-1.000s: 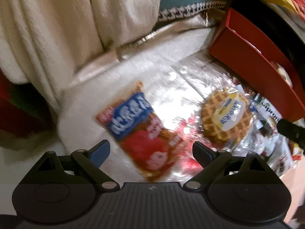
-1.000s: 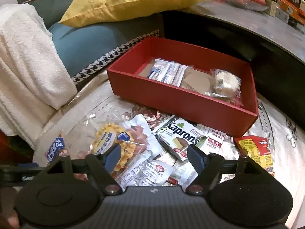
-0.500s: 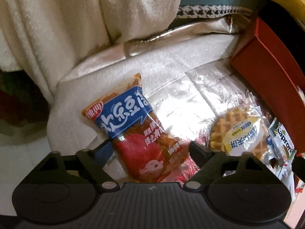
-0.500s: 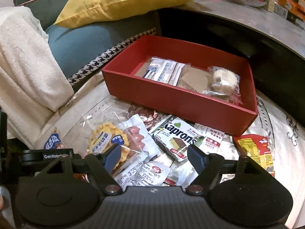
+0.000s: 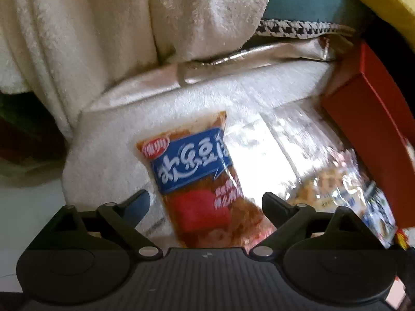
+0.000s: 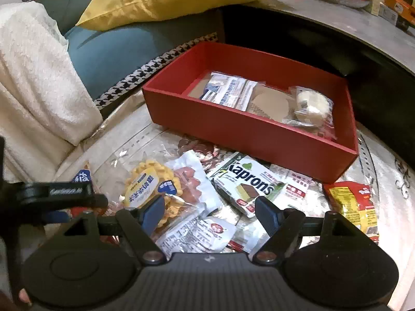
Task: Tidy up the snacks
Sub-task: 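Move both grippers back to the snack pile beside the tray, then grasp the red-and-blue snack bag with the left gripper while the right grasps the waffle pack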
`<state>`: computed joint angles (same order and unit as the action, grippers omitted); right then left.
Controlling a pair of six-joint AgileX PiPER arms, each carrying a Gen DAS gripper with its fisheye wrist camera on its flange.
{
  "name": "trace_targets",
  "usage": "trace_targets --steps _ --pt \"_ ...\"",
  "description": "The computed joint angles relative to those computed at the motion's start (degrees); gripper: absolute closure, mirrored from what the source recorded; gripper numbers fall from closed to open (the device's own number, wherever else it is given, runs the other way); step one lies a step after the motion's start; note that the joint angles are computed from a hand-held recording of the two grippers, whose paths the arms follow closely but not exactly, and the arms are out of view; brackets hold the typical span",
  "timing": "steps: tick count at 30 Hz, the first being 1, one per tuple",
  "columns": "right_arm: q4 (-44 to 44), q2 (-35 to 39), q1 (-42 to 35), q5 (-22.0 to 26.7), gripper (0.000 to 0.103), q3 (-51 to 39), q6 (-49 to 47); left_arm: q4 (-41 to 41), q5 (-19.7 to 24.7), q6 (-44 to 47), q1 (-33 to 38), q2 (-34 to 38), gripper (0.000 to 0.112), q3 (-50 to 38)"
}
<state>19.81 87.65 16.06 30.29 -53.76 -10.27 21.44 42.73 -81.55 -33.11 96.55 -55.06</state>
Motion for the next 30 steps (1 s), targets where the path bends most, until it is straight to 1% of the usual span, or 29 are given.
trace_targets --steps 3,4,5,7,10,12,15,17,19,22,25,28,30 --pt "1.0 -0.8 -1.5 0.6 0.032 0.4 -1.4 2.6 5.8 -2.9 -1.9 5.1 0.016 -5.3" --pt "1.2 -1.0 -2.0 0.7 0.032 0.4 -1.7 3.7 6.6 -3.8 -2.6 5.6 0.021 -5.9" --pt "1.8 -1.3 -2.5 0.8 0.032 0.5 -2.4 3.9 6.4 -4.1 -3.2 5.3 0.025 -5.8" --pt "2.2 -1.3 -2.9 1.1 0.032 0.1 -3.2 4.3 6.9 -3.2 -4.0 4.8 0.042 -6.1" --pt "1.9 -0.6 -2.4 1.0 0.032 -0.8 -2.7 3.9 7.4 0.1 -5.0 3.3 0.048 -5.3" --pt "1.8 0.6 -1.1 0.7 0.032 -1.7 -3.9 3.8 6.3 0.6 -5.2 1.4 0.050 -3.0" --pt "0.9 3.2 1.3 -1.0 0.032 -3.5 -4.8 2.6 2.5 2.3 -3.4 -2.3 0.052 1.1" --pt "-0.5 5.6 2.8 -0.3 0.031 -5.5 -3.7 1.3 0.6 3.2 -2.4 -4.7 0.052 3.2" --pt "0.3 7.9 3.6 0.2 0.031 -7.0 -3.7 -0.1 -0.4 5.1 -1.5 -5.8 0.052 3.9" --pt "-2.2 11.1 5.9 0.1 0.030 -9.7 -2.3 -1.9 -2.4 8.3 0.0 -6.1 0.052 4.0" --pt "-4.3 12.1 8.5 0.9 0.020 -11.7 -5.6 -3.3 -3.7 10.1 1.3 -7.7 0.052 5.4" --pt "-4.9 13.4 11.1 2.7 0.020 -14.0 -11.4 -2.7 -4.2 10.4 1.9 -8.5 0.052 6.4" --pt "-5.8 14.5 12.9 3.8 0.019 -15.3 -13.3 -3.1 -4.2 11.1 2.3 -9.6 0.052 7.5"
